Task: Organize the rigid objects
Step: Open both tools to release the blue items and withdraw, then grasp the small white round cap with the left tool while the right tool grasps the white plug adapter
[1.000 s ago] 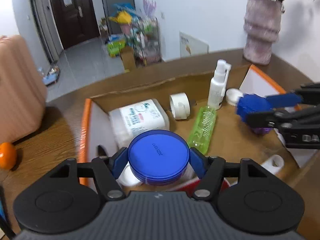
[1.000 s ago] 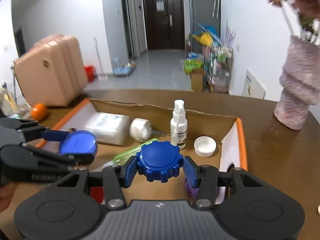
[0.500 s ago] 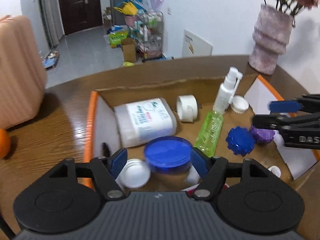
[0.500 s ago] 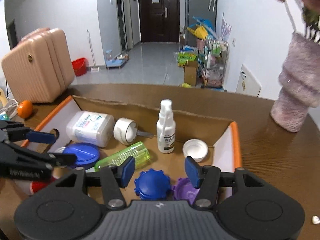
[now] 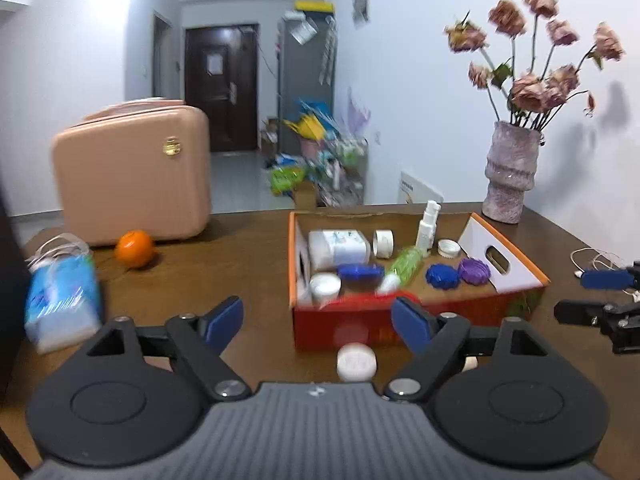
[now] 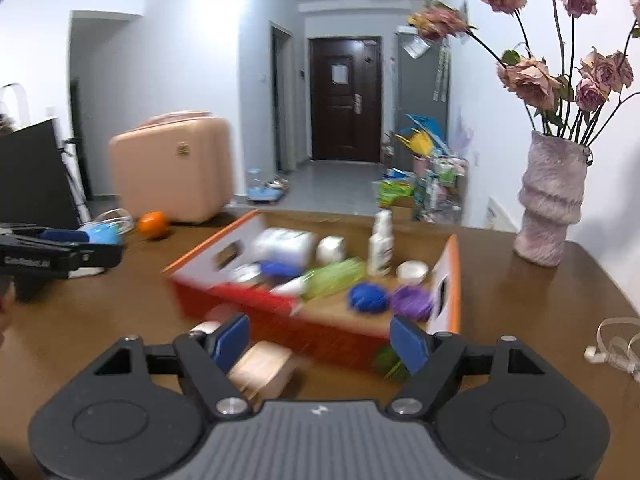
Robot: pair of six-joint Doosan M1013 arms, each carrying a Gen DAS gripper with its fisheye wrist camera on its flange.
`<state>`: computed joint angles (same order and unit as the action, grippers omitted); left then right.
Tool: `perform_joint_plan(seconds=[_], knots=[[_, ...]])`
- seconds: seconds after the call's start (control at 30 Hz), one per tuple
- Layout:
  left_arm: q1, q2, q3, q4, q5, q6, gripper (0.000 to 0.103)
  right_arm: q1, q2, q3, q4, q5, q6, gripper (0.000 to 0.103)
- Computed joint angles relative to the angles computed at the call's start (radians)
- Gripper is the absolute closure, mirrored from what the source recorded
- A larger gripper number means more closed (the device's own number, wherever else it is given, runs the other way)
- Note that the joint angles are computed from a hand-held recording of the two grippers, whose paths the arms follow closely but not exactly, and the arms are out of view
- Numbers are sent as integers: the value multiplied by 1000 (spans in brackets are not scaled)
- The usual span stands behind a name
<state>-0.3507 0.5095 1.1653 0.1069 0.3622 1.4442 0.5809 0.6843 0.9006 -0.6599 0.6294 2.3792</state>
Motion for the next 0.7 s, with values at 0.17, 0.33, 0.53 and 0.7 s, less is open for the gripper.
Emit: perform_joint_plan(seconds=[0.17,0.33,0.53,0.7], knots=[[-21,-129,258,250,-158,-299,13,79,-74,183,-259,-29,316,25],[-27,-205,396,620,-224,-685,7,137,-116,295,-393,3,473,22],[-25,-248,473,962,-276,-1024,5,178,-147,366,-460,41,584,21],[-23,-257,497,885,-299,-936,4,196,-148,377,-500,67,634,21]])
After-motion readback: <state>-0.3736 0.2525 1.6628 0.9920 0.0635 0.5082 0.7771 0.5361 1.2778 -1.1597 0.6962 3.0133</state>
